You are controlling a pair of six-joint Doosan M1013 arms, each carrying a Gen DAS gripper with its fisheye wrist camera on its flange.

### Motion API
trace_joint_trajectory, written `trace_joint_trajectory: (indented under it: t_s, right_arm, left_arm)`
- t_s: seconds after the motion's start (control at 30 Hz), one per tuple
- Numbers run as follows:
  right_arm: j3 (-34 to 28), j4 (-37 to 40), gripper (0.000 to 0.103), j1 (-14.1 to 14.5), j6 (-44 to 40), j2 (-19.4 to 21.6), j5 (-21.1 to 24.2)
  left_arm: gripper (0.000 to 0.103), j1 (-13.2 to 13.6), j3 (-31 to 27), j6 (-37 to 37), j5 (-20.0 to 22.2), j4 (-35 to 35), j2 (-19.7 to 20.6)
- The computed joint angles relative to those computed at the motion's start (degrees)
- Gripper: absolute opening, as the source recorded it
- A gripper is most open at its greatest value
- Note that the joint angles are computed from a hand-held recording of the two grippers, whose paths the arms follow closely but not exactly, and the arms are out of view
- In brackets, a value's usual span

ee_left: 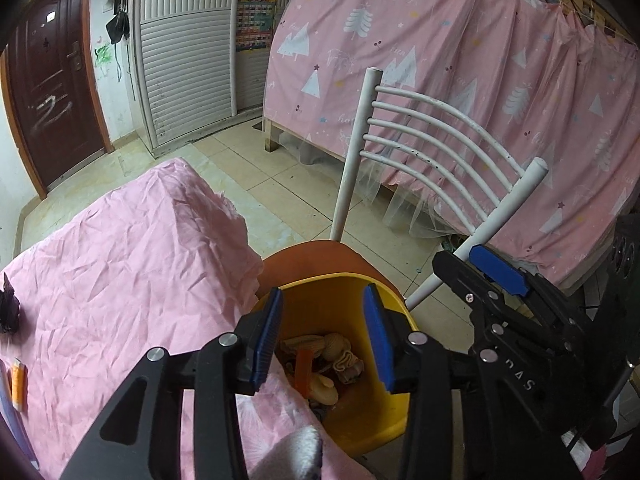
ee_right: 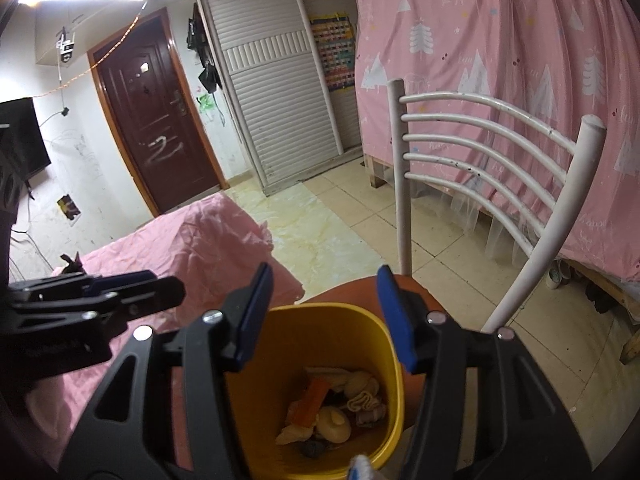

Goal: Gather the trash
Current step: 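Open both grippers to drop the items into the yellow bin, then move both grippers back over the bed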

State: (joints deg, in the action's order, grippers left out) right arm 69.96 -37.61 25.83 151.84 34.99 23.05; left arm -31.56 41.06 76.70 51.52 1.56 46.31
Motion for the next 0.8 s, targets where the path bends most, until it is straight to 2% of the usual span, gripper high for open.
trace_joint_trajectory:
  t_s: [0.2,0.4,0.8]
  right_arm:
    - [-0.9,1.0,0.053,0.6,-1.7,0.2,0.4]
    - [-2.0,1.4,0.058,1.4,-3.4,0.6,0.8]
    - [-7.5,7.1,0.058,3.6,-13.1,3.0,2.4]
  left_arm:
    - [0.033,0.4,1.9,-0.5,-1.4,-0.4,-1.3]
    - [0.033,1.1,5.3,-1.7,-3.8,-0.2,-3.4]
    - [0.038,3.4,13.2,-7.6,-8.5,3.4,-8.4]
